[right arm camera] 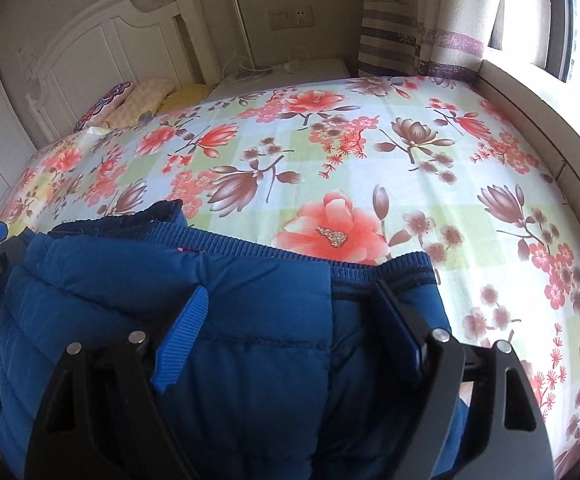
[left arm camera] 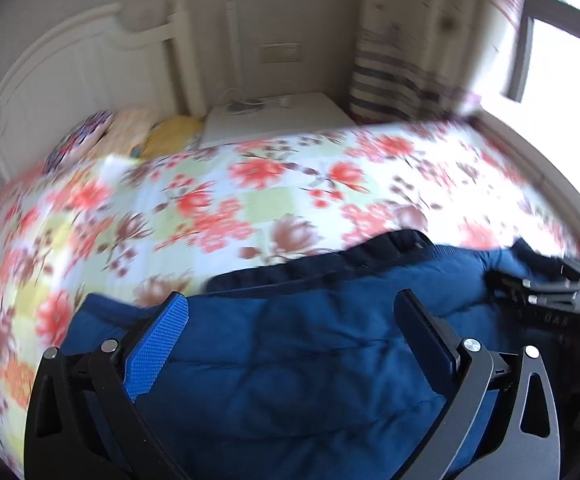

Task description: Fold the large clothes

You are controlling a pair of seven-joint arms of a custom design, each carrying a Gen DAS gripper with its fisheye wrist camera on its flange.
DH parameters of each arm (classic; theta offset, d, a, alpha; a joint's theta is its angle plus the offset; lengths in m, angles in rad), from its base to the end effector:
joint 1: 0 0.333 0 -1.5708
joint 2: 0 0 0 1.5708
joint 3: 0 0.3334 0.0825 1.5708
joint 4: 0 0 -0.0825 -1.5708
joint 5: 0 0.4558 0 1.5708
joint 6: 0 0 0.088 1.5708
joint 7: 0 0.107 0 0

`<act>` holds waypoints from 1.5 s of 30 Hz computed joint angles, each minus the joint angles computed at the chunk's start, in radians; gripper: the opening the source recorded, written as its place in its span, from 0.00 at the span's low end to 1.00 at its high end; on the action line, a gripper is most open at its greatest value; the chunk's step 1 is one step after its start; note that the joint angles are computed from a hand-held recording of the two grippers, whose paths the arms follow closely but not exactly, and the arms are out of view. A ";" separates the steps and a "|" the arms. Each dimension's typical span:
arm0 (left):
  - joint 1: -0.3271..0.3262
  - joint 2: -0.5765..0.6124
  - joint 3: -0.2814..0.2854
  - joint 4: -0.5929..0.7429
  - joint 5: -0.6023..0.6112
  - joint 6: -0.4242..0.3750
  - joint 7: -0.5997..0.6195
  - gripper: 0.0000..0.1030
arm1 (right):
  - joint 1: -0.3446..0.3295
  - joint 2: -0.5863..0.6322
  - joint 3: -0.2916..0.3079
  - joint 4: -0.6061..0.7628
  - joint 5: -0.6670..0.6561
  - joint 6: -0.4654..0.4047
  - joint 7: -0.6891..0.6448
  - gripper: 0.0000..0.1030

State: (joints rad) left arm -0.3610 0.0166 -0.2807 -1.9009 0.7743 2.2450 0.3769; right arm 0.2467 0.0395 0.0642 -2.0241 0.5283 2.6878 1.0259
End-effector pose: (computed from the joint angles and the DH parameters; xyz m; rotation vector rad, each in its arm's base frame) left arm 0.5454 -0.3813 0.5227 -1.8767 1.6061 -0.5126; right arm 0.6411 0.1885 0.4807 -2.0812 1.3048 -0.3133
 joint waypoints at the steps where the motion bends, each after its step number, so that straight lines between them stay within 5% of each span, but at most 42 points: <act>1: -0.006 0.042 -0.006 0.033 -0.009 -0.037 0.037 0.96 | -0.005 -0.001 0.004 0.001 0.009 -0.004 -0.005 0.79; 7: 0.016 0.024 0.023 -0.045 -0.130 0.106 0.077 0.96 | 0.008 -0.003 -0.006 -0.004 0.016 0.005 -0.006 0.80; 15: 0.109 -0.236 0.052 -0.285 -0.164 0.074 -0.036 0.96 | 0.009 -0.005 -0.006 -0.007 0.025 0.008 -0.010 0.80; 19: 0.140 -0.333 0.117 -0.462 -0.379 0.317 0.021 0.96 | 0.011 -0.006 -0.006 -0.011 0.013 0.016 -0.005 0.80; 23: 0.187 -0.307 0.053 -0.420 -0.335 0.244 0.014 0.96 | 0.011 -0.005 -0.006 -0.010 0.011 0.018 -0.003 0.80; 26: 0.197 -0.324 0.051 -0.446 -0.345 0.288 0.000 0.96 | 0.009 -0.005 -0.005 -0.009 -0.011 0.015 0.013 0.80; 29: 0.204 -0.324 0.039 -0.445 -0.339 0.288 -0.010 0.96 | 0.011 -0.031 0.002 -0.028 -0.232 0.050 0.176 0.78; 32: 0.208 -0.322 0.035 -0.443 -0.331 0.289 -0.019 0.96 | 0.100 -0.128 -0.031 -0.095 -0.030 0.125 0.005 0.76; 35: 0.210 -0.330 0.037 -0.454 -0.333 0.305 -0.026 0.96 | 0.117 -0.173 0.012 -0.125 -0.002 0.106 -0.096 0.81; 39: 0.215 -0.341 0.033 -0.466 -0.322 0.319 -0.044 0.96 | 0.104 -0.086 0.074 -0.113 -0.329 0.055 0.091 0.86; 43: 0.224 -0.356 0.028 -0.477 -0.312 0.328 -0.069 0.96 | 0.122 -0.086 0.046 -0.103 -0.223 0.026 0.031 0.86; 45: 0.231 -0.362 0.002 -0.450 -0.288 0.242 -0.094 0.96 | 0.118 -0.132 0.038 -0.135 -0.210 0.049 0.063 0.86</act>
